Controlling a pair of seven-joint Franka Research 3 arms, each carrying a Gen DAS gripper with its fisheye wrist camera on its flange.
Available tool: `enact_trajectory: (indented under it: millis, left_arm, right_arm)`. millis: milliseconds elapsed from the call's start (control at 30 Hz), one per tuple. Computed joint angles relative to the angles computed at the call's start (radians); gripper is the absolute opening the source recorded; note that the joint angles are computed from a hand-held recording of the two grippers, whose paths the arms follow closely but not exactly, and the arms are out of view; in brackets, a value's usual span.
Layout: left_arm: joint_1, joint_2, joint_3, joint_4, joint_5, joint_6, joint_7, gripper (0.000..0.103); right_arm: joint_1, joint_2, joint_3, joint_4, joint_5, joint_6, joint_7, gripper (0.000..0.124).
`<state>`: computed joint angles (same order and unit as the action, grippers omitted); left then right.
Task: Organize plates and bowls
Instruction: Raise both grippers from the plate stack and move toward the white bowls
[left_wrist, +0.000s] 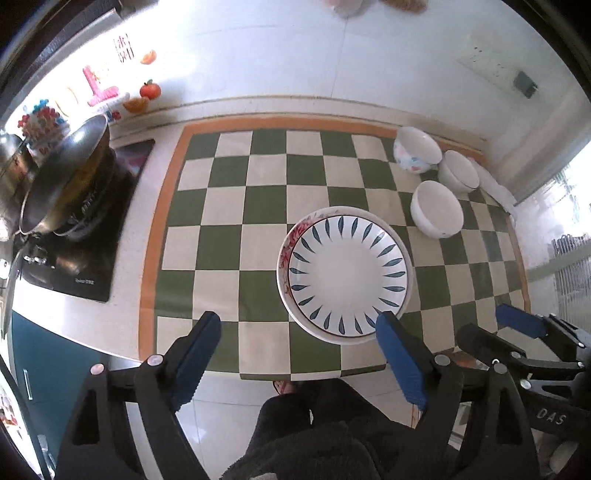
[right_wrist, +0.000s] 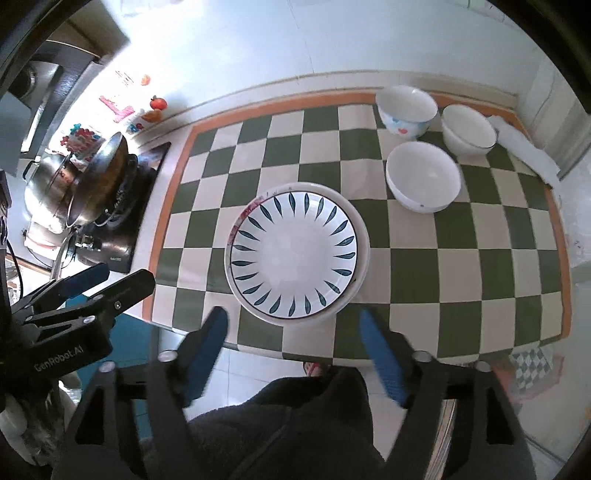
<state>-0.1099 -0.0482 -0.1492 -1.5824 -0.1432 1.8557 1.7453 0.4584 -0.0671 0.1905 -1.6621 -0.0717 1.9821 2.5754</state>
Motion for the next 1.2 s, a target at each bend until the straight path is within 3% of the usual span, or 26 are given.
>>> enact_trajectory:
  millis: [200,400,533,733,933,1033,1200]
  left_arm:
    - [0.006,-0.057,0.017,-0.023,-0.040,-0.005,0.023,0.092]
    - [0.009,-0.081,0.031,-0.031,-0.073,-0.021,0.040,0.092]
    - [0.007,-0.082,0.034,-0.035,-0.092,-0.029,0.048,0.092]
    - [-0.013,-0.052,0.009,-0.029,-0.094,0.041,0.022,0.092]
    - [-0.054,0.107,-0.043,0.100,-0.053,0.075,-0.086,0.092]
    - [-0.087,0.244,-0.073,0.230,-0.009,0.032,-0.159,0.092]
    - [-0.172,0.534,-0.104,0.558,0.063,-0.119,-0.286,0.091]
  right_arm:
    - [0.019,-0.018,0.028,0.055,-0.093,-0.087,0.070,0.088]
    - [0.025,-0.045,0.041,0.057,-0.113,-0.092,0.121,0.090]
    - [0.022,-0.072,0.044,0.025,-0.114,-0.054,0.153,0.090]
    - [-0.031,-0.172,0.039,-0.107,-0.111,0.031,0.206,0.090]
    - [-0.130,-0.284,-0.006,-0.283,-0.066,0.079,0.170,0.090]
    - [-0.182,-0.307,-0.046,-0.366,-0.023,0.129,0.097,0.090]
    - [-0.245,-0.269,-0.160,-0.476,0.150,0.268,-0.132,0.089]
